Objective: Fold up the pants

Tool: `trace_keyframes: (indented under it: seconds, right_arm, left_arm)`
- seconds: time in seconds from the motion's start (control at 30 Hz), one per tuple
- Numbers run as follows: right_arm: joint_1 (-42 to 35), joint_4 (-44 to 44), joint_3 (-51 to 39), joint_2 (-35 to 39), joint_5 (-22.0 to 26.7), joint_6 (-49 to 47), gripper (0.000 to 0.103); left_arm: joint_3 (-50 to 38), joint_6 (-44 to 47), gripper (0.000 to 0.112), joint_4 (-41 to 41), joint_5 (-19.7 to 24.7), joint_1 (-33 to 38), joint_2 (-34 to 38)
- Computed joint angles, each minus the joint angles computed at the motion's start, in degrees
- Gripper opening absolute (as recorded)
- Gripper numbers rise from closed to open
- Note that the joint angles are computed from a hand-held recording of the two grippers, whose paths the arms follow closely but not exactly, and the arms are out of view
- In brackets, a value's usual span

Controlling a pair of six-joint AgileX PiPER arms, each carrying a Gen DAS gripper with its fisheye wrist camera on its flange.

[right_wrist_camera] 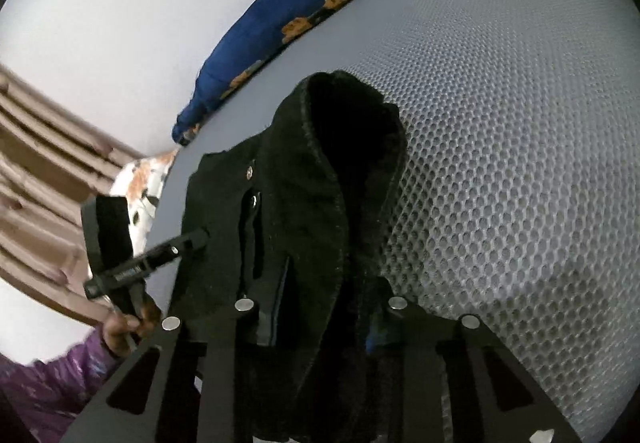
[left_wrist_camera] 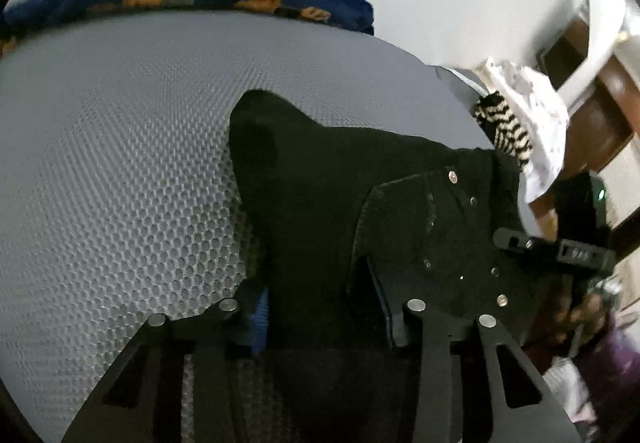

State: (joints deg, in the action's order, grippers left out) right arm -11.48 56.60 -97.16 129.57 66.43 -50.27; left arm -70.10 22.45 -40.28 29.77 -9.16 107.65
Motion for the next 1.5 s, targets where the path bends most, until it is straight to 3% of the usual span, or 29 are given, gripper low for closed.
trace_keyframes:
  seconds: [0.2,0.47,0.53,0.63,0.67,0.7,0.77,0.87,0.93,0.97,1.03,1.1,1.17,1.27,1.5]
  right_arm:
    - [-0.76,4.74,6.69,-3.20,0.04,-1.98,0.025]
    - [4.15,6.33,13.90,-6.95,-2.65,-5.44,0.024]
    - [5.33,5.27,14.35,-7.32,-4.74,-5.35,0.031]
    - [5.35,3.81,12.57,-6.18,-4.70,-3.35,0.050]
    - [5.24,2.98,12.07,-5.82,-4.72,-2.93,0.055]
    - [4.70,3.49,11.83,-5.23,-3.89,-3.37,0.055]
    - [3.69,4.31,11.03,-3.98,-2.04,-2.91,0.054]
    - [3.61,4.53,10.18,-3.06,-1.34,-1.64,0.052]
    - [5.63,1.95,9.88,-3.89,-3.70,-0.06,0.039]
    - [6.38,1.08,10.03,-4.22,-4.59,0.14,0.032]
    - [7.44,0.23,11.50,-5.64,-7.09,-0.01,0.028]
    - [8.14,-0.37,13.70,-7.88,-9.78,-0.06,0.025]
    - [9.67,-0.85,16.60,-11.16,-13.37,-1.00,0.024]
    - [12.14,-1.28,19.40,-15.04,-17.18,-1.20,0.023]
    - [17.15,-1.73,21.26,-18.46,-19.74,1.19,0.021]
  left_arm:
    - [2.36,0.79,0.031,-0.73,-1.21,0.67,-3.41]
    - [8.71,2.43,0.030,0.37,-0.30,5.47,-9.86]
    - [9.79,4.62,0.031,-0.97,0.69,6.66,-9.84]
    - [10.45,6.90,0.040,-3.11,1.26,7.64,-9.66]
    - [10.05,6.55,0.051,-2.93,2.03,7.99,-8.91]
    - [9.31,4.85,0.063,-1.61,2.65,8.01,-7.93]
    - [9.12,6.22,0.075,-3.45,3.49,8.70,-6.26]
    - [10.22,13.12,0.076,-8.73,3.58,8.64,-6.36]
    - [9.49,11.68,0.075,-4.64,2.34,5.72,-6.14]
    - [9.43,9.40,0.075,-1.83,0.65,3.97,-6.17]
    - [10.05,9.32,0.064,-3.08,-0.14,3.81,-6.47]
    - [11.40,9.74,0.040,-4.92,-0.77,5.13,-7.68]
    - [13.77,8.28,0.033,-4.13,-3.25,5.30,-10.42]
    - [15.87,-2.99,0.029,7.77,-7.20,2.41,-13.69]
    - [20.71,-5.03,0.027,10.94,-7.29,5.97,-20.95]
